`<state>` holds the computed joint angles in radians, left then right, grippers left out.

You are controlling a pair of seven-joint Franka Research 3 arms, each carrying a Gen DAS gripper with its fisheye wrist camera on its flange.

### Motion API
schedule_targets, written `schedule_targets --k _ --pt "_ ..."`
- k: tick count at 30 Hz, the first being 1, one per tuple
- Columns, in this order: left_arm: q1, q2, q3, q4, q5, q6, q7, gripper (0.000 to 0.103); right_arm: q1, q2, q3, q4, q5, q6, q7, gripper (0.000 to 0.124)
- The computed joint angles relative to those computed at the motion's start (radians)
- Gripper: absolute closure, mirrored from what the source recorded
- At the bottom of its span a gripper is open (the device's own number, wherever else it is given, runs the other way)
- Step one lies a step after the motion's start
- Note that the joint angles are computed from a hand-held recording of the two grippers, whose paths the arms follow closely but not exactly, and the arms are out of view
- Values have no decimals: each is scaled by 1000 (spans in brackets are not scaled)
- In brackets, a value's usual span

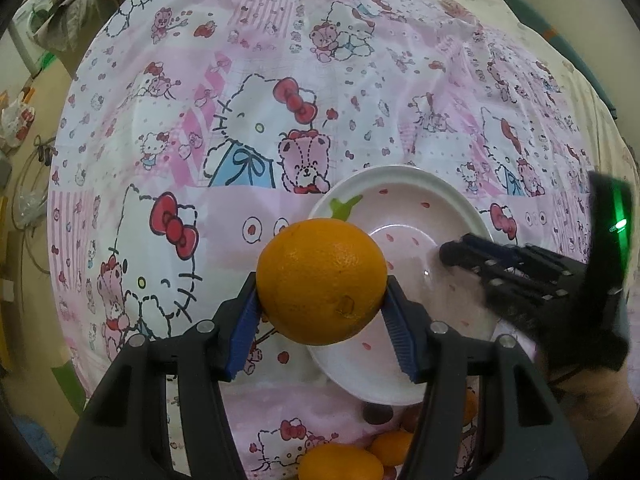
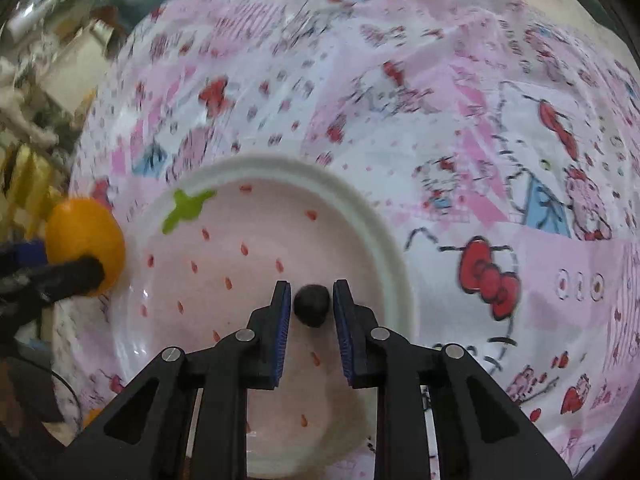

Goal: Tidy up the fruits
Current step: 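Carry the orange toward the plate with the left gripper while the right gripper drops the grape onto it, then lower the orange onto the plate and open the left gripper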

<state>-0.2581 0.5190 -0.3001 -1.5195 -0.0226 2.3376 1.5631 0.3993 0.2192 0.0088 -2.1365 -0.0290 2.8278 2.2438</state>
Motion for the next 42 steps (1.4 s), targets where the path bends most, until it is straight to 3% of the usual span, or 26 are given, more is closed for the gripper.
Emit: schedule_targets --k 3,9,15,23,28,37,38,39,41,42 --pt "1 0 -2 -8 1 15 8 49 -6 -65 -13 -79 10 66 49 66" --pt "7 40 -25 38 -47 -25 32 49 -37 -199 -24 -203 -136 113 301 66" --pt "-21 87 -47 105 -56 -53 96 48 -110 -277 47 -267 -184 111 369 66" --pt "-84 190 -14 242 -3 -109 78 48 -220 -385 173 -378 -250 129 519 63" --pt "-103 242 1 312 18 -138 48 48 -257 -399 208 -385 -266 116 549 59" --pt "-102 251 -4 326 27 -154 59 45 -245 -379 200 -366 -252 111 522 58" --pt "-99 252 -6 330 22 -163 61 40 -245 -380 201 -364 -256 107 524 58" --pt "-97 254 -11 335 13 -168 61 24 -245 -380 200 -363 -258 107 526 58" --pt "-86 217 -15 277 2 -114 59 7 -241 -379 198 -360 -258 105 522 57" --pt "-78 193 -20 242 -6 -85 64 7 -241 -379 198 -357 -261 102 522 57"
